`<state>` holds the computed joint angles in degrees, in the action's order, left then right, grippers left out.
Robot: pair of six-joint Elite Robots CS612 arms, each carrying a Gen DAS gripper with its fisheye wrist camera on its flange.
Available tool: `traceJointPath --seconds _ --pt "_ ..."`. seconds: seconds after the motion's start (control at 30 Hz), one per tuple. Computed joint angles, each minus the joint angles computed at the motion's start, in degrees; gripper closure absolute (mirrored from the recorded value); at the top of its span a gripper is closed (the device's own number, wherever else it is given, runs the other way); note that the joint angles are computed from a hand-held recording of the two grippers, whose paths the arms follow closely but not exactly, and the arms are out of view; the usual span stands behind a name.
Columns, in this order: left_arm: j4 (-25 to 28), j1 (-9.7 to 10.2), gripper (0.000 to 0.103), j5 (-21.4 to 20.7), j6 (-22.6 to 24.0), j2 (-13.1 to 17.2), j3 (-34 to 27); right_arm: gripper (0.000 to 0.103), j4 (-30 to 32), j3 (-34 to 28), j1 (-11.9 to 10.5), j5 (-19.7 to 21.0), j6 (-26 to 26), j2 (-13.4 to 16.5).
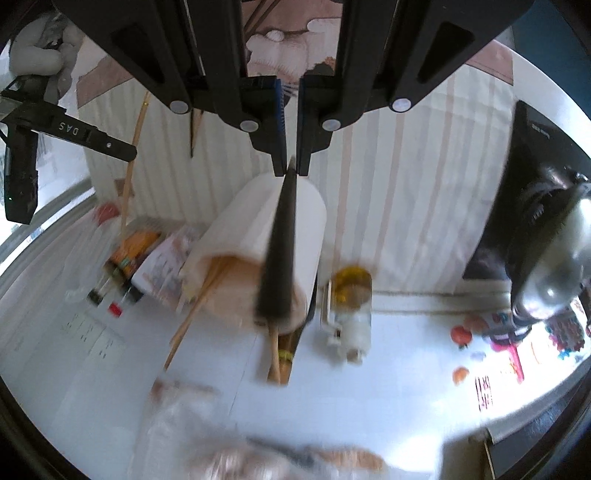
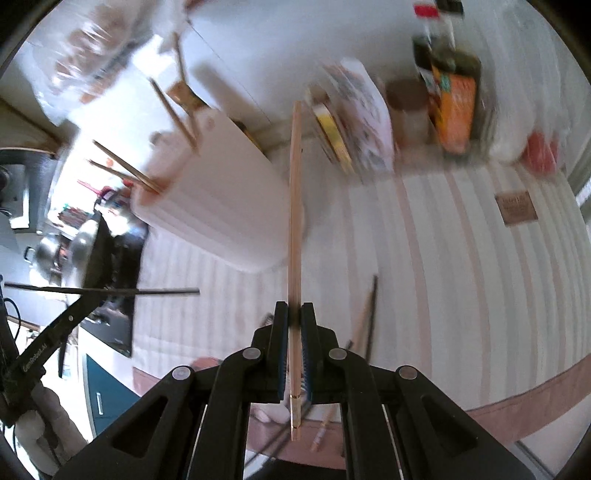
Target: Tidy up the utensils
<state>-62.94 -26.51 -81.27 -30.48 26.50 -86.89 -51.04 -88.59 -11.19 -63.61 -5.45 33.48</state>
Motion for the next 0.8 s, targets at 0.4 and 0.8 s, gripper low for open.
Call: traceJointPath --seconds 0.4,0.8 --pt "-7.7 -0.86 0.103 3.5 3.0 -4.0 1.6 0.096 -10.2 3.4 1.0 7.1 1.8 -4.7" --pt "-1.5 2.47 0.076 -5.1 -6.4 -1.2 1.8 0.096 -10.5 2.2 1.4 4.4 0.6 -2.9"
